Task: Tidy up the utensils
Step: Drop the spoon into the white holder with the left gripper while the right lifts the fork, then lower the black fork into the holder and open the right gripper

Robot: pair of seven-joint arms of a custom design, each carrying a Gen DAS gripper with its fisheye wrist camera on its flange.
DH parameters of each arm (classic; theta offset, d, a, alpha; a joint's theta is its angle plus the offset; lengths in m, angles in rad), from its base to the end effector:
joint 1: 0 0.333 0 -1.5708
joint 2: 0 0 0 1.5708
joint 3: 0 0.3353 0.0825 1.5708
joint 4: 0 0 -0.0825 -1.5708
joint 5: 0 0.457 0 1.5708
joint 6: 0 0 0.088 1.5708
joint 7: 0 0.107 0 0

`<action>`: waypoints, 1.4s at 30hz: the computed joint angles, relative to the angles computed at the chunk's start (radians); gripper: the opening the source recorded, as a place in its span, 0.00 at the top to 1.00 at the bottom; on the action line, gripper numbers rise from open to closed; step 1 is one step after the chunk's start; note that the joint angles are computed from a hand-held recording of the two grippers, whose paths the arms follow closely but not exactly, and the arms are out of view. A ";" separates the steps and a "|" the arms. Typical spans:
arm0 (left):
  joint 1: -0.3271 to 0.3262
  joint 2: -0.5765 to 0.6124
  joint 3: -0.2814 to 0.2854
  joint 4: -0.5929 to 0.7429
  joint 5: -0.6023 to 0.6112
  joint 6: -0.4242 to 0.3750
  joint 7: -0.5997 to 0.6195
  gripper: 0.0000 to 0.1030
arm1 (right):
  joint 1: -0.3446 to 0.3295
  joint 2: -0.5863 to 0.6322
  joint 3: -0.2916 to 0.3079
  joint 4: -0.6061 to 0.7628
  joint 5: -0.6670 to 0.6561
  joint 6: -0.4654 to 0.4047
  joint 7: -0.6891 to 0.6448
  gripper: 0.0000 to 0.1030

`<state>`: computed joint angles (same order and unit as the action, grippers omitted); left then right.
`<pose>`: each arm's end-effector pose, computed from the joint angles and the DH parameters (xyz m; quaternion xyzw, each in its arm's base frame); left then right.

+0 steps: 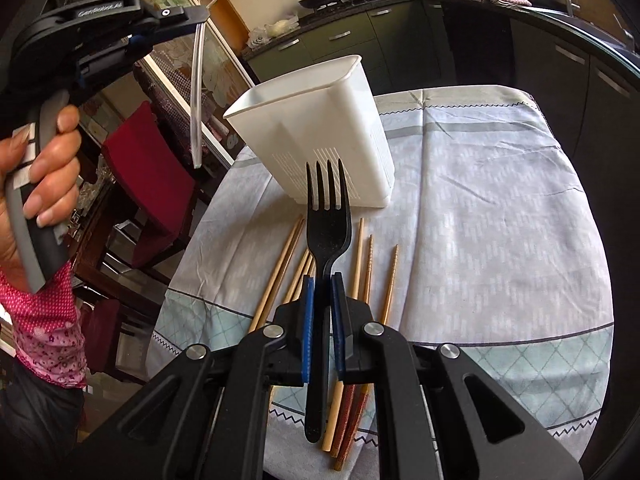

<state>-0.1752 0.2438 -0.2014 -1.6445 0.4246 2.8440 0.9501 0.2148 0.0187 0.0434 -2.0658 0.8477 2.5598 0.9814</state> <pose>0.7015 -0.2831 0.5842 -0.6019 0.6438 -0.3999 0.2516 0.6333 0.1557 0.4548 -0.7291 0.5760 0.0002 0.3695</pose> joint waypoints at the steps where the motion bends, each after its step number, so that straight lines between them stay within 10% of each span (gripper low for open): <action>1: -0.026 0.022 0.034 0.026 0.066 0.030 -0.060 0.92 | -0.007 -0.011 -0.007 -0.005 0.006 -0.008 -0.011 0.91; 9: -0.179 0.138 0.258 0.171 0.603 0.077 -0.577 0.92 | -0.023 -0.041 -0.023 -0.016 0.059 0.008 -0.069 0.91; 27: -0.097 0.113 0.190 0.016 0.557 0.168 -0.550 0.81 | 0.002 0.011 0.000 0.180 0.221 0.178 -0.224 0.91; 34: -0.111 -0.017 0.242 -0.094 0.788 0.206 -0.817 0.71 | 0.011 0.172 0.065 0.397 0.362 0.418 -0.391 0.91; 42: 0.010 -0.095 0.116 -0.216 0.620 0.212 -0.637 0.71 | 0.011 0.390 0.131 0.584 0.217 0.609 -0.382 0.91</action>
<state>-0.1652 0.1486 -0.0855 -1.8606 1.0442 3.0561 0.3130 0.2257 0.4091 0.1741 -1.4821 1.0642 3.1689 0.5989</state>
